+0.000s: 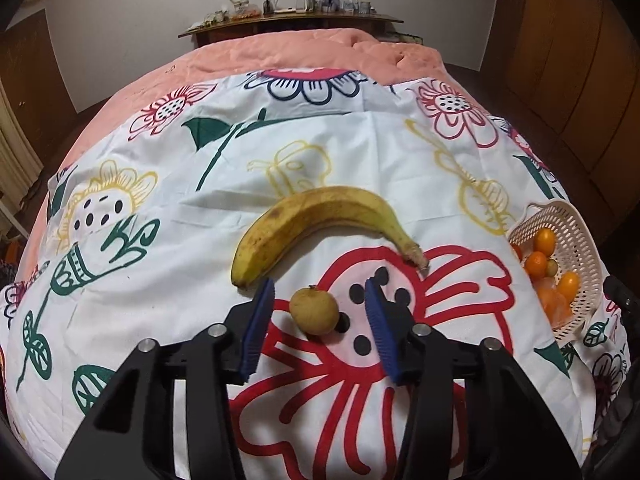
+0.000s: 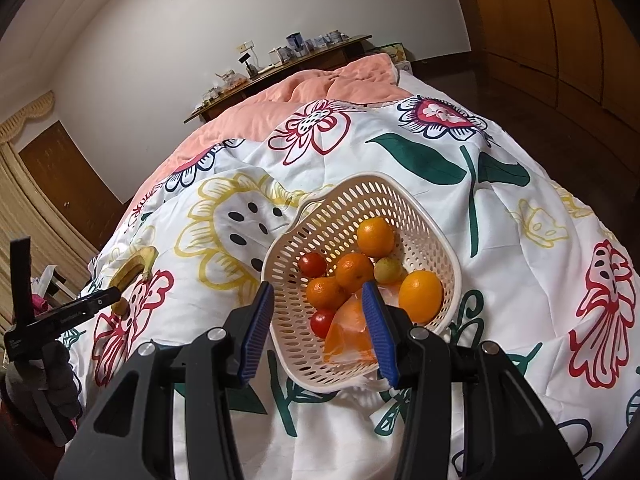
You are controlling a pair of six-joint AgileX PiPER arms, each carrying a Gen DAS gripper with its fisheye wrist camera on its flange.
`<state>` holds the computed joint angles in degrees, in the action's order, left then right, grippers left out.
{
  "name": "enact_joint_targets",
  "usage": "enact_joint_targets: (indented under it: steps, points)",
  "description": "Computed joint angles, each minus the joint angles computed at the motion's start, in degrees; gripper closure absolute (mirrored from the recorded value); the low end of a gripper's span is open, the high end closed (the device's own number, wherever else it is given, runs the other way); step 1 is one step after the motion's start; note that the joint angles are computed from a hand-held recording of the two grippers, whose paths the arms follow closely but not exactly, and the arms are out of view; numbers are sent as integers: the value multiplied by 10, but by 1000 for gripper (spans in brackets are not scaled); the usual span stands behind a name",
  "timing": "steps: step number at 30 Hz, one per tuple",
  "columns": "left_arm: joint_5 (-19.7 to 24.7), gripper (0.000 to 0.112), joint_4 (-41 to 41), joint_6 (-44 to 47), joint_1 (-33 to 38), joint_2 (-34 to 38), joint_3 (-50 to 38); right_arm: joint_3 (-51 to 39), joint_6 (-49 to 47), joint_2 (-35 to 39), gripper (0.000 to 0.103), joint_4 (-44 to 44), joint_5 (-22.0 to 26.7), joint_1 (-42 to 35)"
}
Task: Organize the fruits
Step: 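Move the left tool back to the duvet and grasp the last brown kiwi, then grasp the yellow banana at its middle with the right tool and lift it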
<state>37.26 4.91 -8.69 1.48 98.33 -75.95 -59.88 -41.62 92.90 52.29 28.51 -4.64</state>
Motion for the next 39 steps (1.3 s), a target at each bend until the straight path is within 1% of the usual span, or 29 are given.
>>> enact_joint_targets:
  steps: [2,7,11,14,20,24,30,33,34,39]
  points:
    - [-1,66,1,-1,1,4,1,-1,4,0,57,-5,0,3]
    - [0,77,-7,6,3,17,6,-4,9,1,57,-12,-1,9]
    - [-11,83,-17,12,10,19,13,-5,16,-2,57,-22,-1,15]
    - [-17,84,-36,29,17,15,20,-7,21,-1,57,-28,0,20]
    - [-27,84,-47,34,24,-6,37,-30,42,4,57,-59,4,45]
    - [-34,84,-62,52,32,-36,58,-66,48,21,57,-77,34,67]
    - [-38,84,-98,92,52,-75,84,-154,75,74,57,-109,97,114]
    - [-46,84,-115,115,65,-94,100,-214,90,107,57,-118,139,139]
    - [-48,84,-133,134,74,-101,106,-244,92,125,57,-117,164,147]
    - [-48,84,-207,211,106,-123,125,-358,143,199,56,-138,236,185]
